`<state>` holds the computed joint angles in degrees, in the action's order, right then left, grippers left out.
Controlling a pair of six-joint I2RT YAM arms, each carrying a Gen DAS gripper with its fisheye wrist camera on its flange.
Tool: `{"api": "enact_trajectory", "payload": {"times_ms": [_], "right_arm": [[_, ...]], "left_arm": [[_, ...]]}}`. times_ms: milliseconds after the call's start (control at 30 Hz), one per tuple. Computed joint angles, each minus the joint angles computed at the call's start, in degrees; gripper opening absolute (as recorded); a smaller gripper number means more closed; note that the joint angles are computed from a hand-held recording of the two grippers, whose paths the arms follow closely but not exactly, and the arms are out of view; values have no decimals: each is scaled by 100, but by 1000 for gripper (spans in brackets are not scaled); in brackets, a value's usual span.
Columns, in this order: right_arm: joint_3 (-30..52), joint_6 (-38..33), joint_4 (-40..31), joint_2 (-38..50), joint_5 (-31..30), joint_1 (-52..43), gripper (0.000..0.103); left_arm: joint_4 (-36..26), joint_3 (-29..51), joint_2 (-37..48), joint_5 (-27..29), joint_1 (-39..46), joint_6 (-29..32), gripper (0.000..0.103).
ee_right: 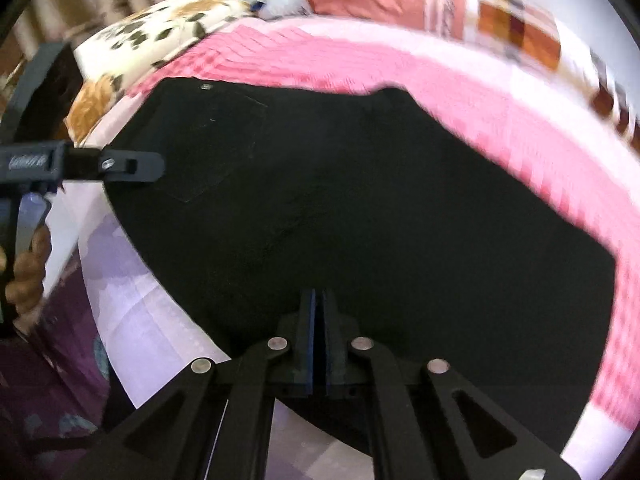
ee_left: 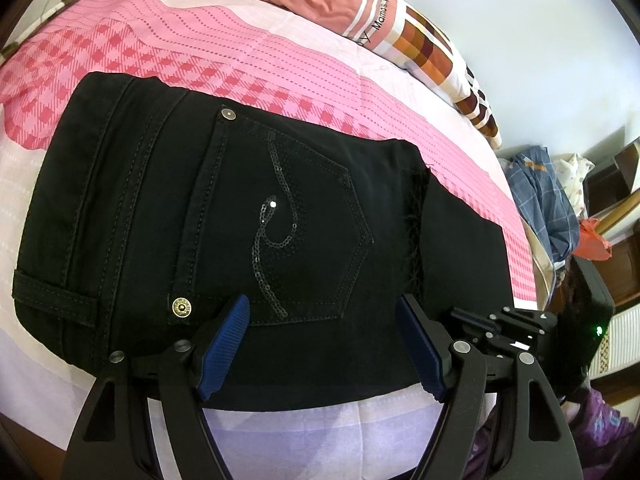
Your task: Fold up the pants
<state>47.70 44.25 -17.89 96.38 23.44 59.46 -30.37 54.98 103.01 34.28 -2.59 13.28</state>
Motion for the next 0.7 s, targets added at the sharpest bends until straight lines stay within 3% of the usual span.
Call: {"api": "enact_trajectory", "payload": {"times_ms": [33,67,133,300,367,467,567,700], "right_arm": [[89,-66,-169,-14,137,129,13],[78,7,-287,-120,277,245,25],[-334,385,-146,-618,251,286,40],[-1652,1922,38,-2304,170,260,45],[-2123,2446,150,-2946,334,351,53],[-2745,3122,292,-3822,612,566,54],[-3126,3297,634,-4253,709,598,55],[-3557,3725,837,-4738,951,861,56]], "left_arm": [[1,7,9,-1,-4,-6,76],[-7,8,4,3,-4,-6,76],[-109,55,21,108,-11,101,76],[-1114,342,82,855,-211,999,76],[-1665,487,223,1126,-355,1360,76],[-2231,622,479,1310,-624,1681,76],[-2461,805,838,1413,-809,1456,76],[-2887,1392,1705,1941,-790,823,76]]}}
